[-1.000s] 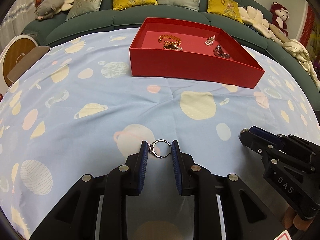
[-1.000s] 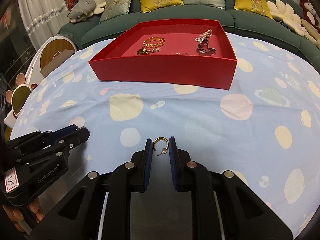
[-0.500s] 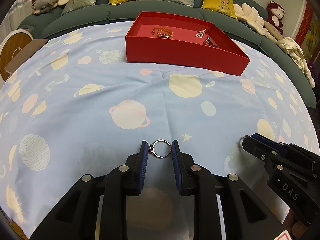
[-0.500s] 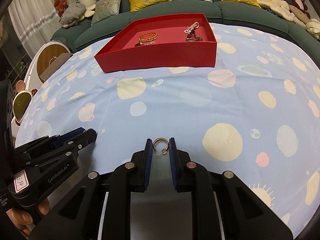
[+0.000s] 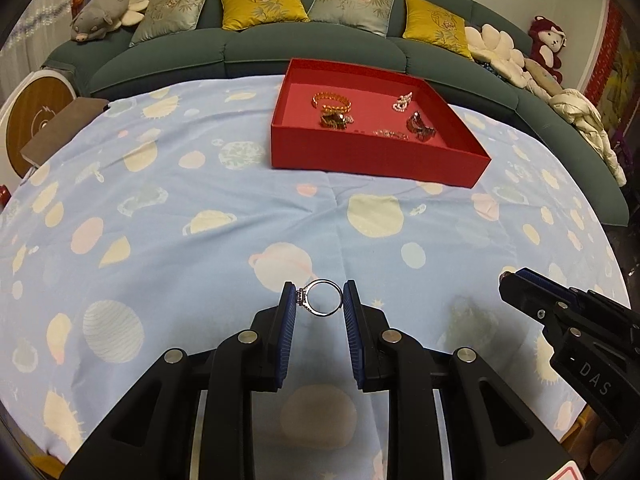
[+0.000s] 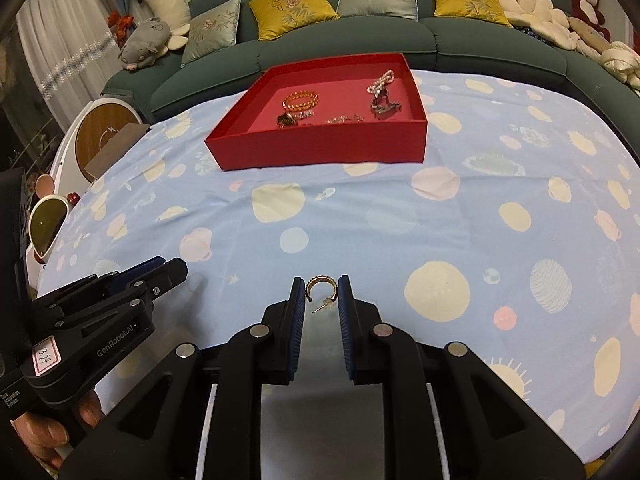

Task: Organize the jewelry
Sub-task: 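Carry the ring and earring in both tools over the red box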

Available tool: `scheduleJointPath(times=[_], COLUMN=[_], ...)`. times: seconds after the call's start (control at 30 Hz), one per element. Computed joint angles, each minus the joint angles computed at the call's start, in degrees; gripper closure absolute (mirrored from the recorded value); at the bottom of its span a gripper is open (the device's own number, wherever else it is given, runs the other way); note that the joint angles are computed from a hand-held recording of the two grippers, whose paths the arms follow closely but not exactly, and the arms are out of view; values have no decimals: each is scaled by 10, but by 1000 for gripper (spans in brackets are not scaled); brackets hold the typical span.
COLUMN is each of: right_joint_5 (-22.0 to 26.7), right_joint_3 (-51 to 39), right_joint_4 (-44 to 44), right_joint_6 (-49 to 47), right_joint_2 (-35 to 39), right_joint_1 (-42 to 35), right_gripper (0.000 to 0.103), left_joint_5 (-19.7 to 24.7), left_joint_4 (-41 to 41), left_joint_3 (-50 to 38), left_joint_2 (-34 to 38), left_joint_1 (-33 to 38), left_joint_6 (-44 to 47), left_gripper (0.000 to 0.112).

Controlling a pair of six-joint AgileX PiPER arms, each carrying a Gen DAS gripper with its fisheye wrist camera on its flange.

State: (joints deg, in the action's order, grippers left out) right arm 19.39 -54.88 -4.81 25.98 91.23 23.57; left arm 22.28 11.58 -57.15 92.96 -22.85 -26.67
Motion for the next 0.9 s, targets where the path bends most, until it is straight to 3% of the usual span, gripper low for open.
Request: scheduleJointPath(times=[0.27,0.43,0.9], right_joint_5=[21,29,69], right_joint_3=[-71,-133,-318], right_joint_4=[21,80,81], right_joint_6=[-39,-102,-143], right_joint_2=[11,43,156], right_joint_1=[-16,-38,-72], right_gripper=[87,87,87], left_joint_5=[37,66,153], left_joint_4=[-47,-43,-36], left_joint_3=[-100,-184,-417], left_joint_2=[21,61,207], left_joint_1=[18,21,27], left_joint_6=[70,79,87], left_gripper=[91,91,91])
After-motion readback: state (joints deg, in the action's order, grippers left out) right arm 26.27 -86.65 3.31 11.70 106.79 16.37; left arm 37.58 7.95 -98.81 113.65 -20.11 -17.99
